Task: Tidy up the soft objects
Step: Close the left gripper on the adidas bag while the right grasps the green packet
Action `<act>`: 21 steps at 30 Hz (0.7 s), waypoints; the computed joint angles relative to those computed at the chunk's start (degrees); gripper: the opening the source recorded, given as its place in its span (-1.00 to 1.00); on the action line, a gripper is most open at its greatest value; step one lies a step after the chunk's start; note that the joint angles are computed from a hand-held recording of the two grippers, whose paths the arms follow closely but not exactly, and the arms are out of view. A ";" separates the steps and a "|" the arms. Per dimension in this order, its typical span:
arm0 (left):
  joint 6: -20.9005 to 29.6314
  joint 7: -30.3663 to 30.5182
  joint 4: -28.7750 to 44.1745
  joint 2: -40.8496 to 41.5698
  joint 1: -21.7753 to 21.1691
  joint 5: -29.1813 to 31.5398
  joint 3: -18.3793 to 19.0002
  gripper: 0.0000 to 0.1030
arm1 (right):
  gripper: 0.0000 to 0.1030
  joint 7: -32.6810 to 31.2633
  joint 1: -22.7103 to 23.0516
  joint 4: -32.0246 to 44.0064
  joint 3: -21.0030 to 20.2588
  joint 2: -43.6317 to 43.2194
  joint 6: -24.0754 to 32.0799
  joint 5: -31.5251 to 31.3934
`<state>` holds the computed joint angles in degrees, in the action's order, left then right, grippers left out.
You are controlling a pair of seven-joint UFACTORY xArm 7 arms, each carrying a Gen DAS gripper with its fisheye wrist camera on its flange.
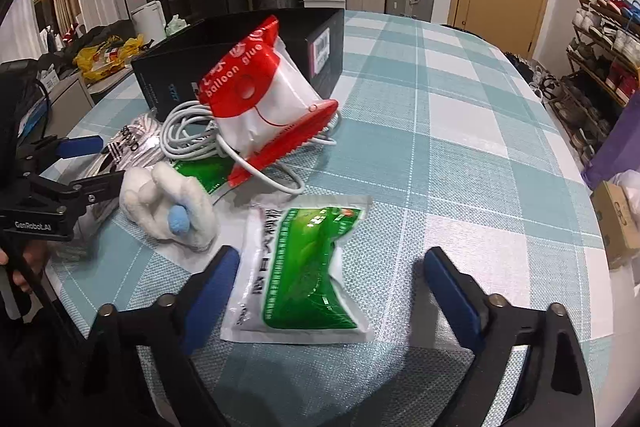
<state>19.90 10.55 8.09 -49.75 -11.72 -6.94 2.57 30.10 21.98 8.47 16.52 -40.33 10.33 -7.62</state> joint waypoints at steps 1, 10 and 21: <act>0.12 0.15 -0.06 -0.13 -0.31 -0.12 0.23 0.74 | 0.59 -0.18 0.21 0.02 -0.09 0.10 -0.32 -0.05; 0.60 2.35 -1.24 -3.57 -2.53 -1.67 2.84 -0.14 | 0.01 -0.92 1.70 -0.59 0.28 -0.83 -1.63 -0.22; -0.15 3.28 -2.17 -5.68 -2.03 -3.47 3.45 -0.29 | -0.33 -0.99 2.99 -2.13 -0.25 -4.02 -1.02 0.66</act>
